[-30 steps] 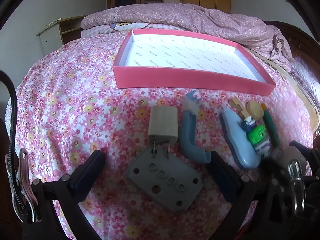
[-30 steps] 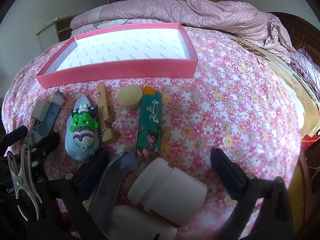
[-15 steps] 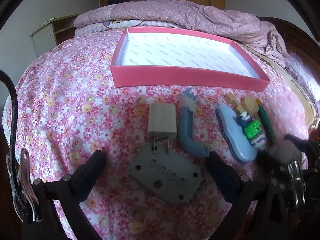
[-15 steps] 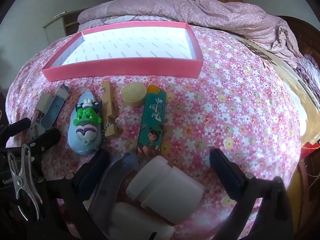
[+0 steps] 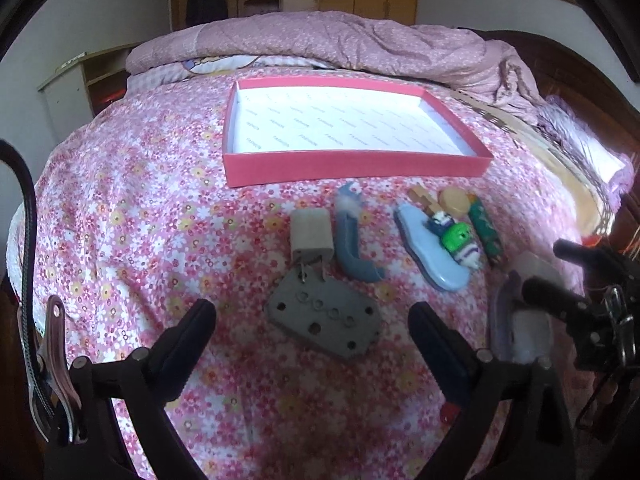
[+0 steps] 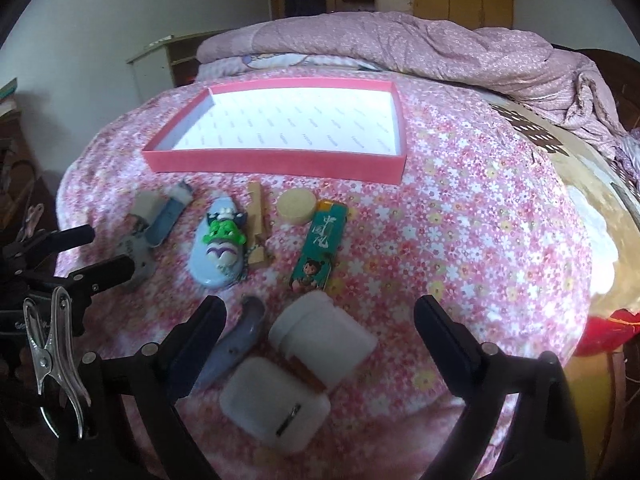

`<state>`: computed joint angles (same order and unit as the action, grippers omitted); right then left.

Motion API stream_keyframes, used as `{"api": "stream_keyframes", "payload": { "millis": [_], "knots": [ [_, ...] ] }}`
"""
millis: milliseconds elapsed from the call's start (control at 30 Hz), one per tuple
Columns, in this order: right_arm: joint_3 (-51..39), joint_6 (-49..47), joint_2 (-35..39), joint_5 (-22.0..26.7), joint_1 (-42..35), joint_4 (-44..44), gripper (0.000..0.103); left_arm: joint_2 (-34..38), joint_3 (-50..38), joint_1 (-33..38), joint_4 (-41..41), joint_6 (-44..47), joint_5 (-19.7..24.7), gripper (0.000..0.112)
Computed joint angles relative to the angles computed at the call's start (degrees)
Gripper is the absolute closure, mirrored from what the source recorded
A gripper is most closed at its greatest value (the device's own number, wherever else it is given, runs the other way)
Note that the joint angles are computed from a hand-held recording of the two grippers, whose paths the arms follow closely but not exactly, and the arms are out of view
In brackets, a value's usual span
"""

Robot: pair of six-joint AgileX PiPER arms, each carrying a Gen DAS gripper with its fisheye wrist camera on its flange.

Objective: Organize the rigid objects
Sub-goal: 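Grasp the white earbud case with the right gripper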

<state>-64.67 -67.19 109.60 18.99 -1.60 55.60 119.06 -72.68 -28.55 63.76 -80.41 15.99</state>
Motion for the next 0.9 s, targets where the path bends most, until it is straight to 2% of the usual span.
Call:
{"api": "stream_keyframes", "payload": {
  "millis": [100, 267, 367, 500, 600, 767, 900],
  "knots": [
    [1.74, -2.76, -0.89, 1.57, -0.65, 1.27, 0.006, -0.46, 0.65, -0.18, -2.08, 2.1, -0.74, 0.014],
    [4.42, -6.16, -1.61, 1.08, -1.07, 2.01, 0.007, -0.5, 0.93, -0.13, -4.92, 5.03, -1.48, 0.015],
    [4.94, -5.83, -1.52, 1.03, -1.39, 1.33, 0.011, -1.05, 1.81, 0.07, -5.21, 5.36, -2.3, 0.015],
    [4.6, -3.89, -1.42, 4.89, -2.84, -0.95, 0.018, -2.28, 4.21, 0.27, -2.4, 2.68, -3.8, 0.015],
    [5.5, -5.04, -2.08, 5.81, -2.79, -0.94, 0.023, -2.39, 4.71, 0.5, -2.18, 2.27, -4.06, 0.015],
    [6.92, -7.12, -1.92, 3.98, 0.01, -1.98, 0.032, -1.3, 3.0, 1.19, -8.8, 8.48, -4.59, 0.015],
    [7.97, -7.61, -1.75, 0.11, 2.24, -2.7, 0.036, 0.22, 0.41, 0.68, -5.87, 7.29, -3.11, 0.015]
  ]
}}
